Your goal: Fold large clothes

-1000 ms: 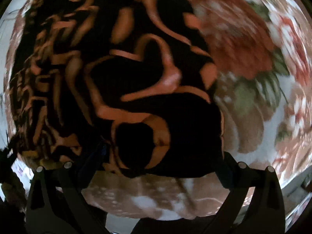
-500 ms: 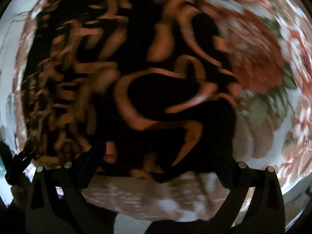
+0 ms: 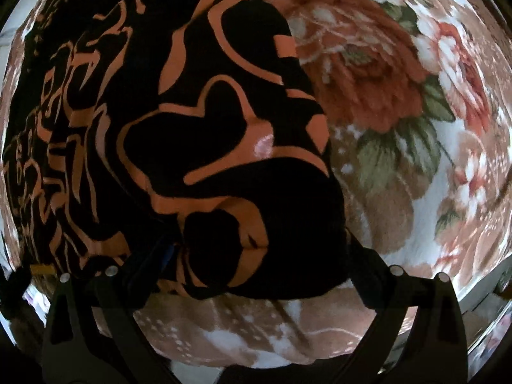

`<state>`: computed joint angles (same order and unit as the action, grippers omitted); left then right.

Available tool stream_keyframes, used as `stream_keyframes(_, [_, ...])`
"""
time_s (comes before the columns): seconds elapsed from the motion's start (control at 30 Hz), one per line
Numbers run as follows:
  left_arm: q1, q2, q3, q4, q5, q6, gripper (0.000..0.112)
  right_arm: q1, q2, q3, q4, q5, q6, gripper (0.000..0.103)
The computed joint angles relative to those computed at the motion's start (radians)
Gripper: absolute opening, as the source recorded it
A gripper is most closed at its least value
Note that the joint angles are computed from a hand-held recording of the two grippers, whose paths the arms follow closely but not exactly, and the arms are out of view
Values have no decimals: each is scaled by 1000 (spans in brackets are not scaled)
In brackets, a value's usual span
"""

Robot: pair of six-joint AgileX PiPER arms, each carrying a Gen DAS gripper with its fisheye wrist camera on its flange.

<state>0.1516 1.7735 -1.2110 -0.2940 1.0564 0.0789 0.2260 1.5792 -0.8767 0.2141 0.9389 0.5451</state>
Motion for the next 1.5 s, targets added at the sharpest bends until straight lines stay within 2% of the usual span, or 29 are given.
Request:
stream_keyframes(0.03, [-8, 2, -4, -13, -3, -8, 85, -19, 44, -52, 31, -3, -33, 99])
stream_keyframes(0.2, [-61, -14, -22, -52, -13, 16, 84, 71, 69, -144, 23, 17, 11, 99])
stream_keyframes(0.33, [-69, 6, -11, 4, -26, 10, 85, 101, 61, -110, -49, 30, 125, 99])
stream_keyframes(0.43, [-46, 7, -13, -8, -15, 18, 85, 71, 40, -64, -46, 19, 125, 98])
stream_keyframes(0.6, [-84, 25, -33, 36, -7, -13, 84, 69, 71, -76, -36, -1, 124, 99])
stream_keyframes(0.63, [-90, 30, -38, 43, -4, -22, 81, 33, 109, -94, -33, -18, 93, 99])
stream_keyframes(0.77, [-132, 45, -65, 69, 0, -65, 73, 50, 142, -124, -22, -36, 119, 99])
stream_keyframes(0.83, [-121, 37, -66, 63, 10, -46, 66, 55, 149, -149, -3, -32, 120, 98])
stream_keyframes(0.87, [-119, 36, -72, 58, 17, -35, 63, 40, 135, -153, 1, -14, 106, 96])
stream_keyframes(0.93, [-114, 24, -68, 52, 23, -9, 53, 7, 143, -166, 24, -1, 44, 82])
stream_keyframes(1.07, [-91, 30, -63, 18, 25, 13, 40, 13, 175, -267, 49, 54, 36, 63])
stream_keyframes(1.13, [-83, 33, -65, 3, 29, 19, 27, -6, 177, -279, 61, 64, 17, 49])
stream_keyframes(1.17, [-76, 36, -75, -2, 39, 27, 23, -7, 176, -289, 64, 71, 10, 45])
stream_keyframes(1.23, [-66, 36, -89, -14, 57, 51, 15, 3, 179, -333, 58, 98, -2, 28])
stream_keyframes(1.33, [-62, 49, -144, -32, 91, 67, 11, 29, 194, -427, 33, 151, 31, 20])
stream_keyframes(1.5, [-74, 52, -255, -61, 155, 90, 9, 13, 221, -534, 56, 196, 18, 19])
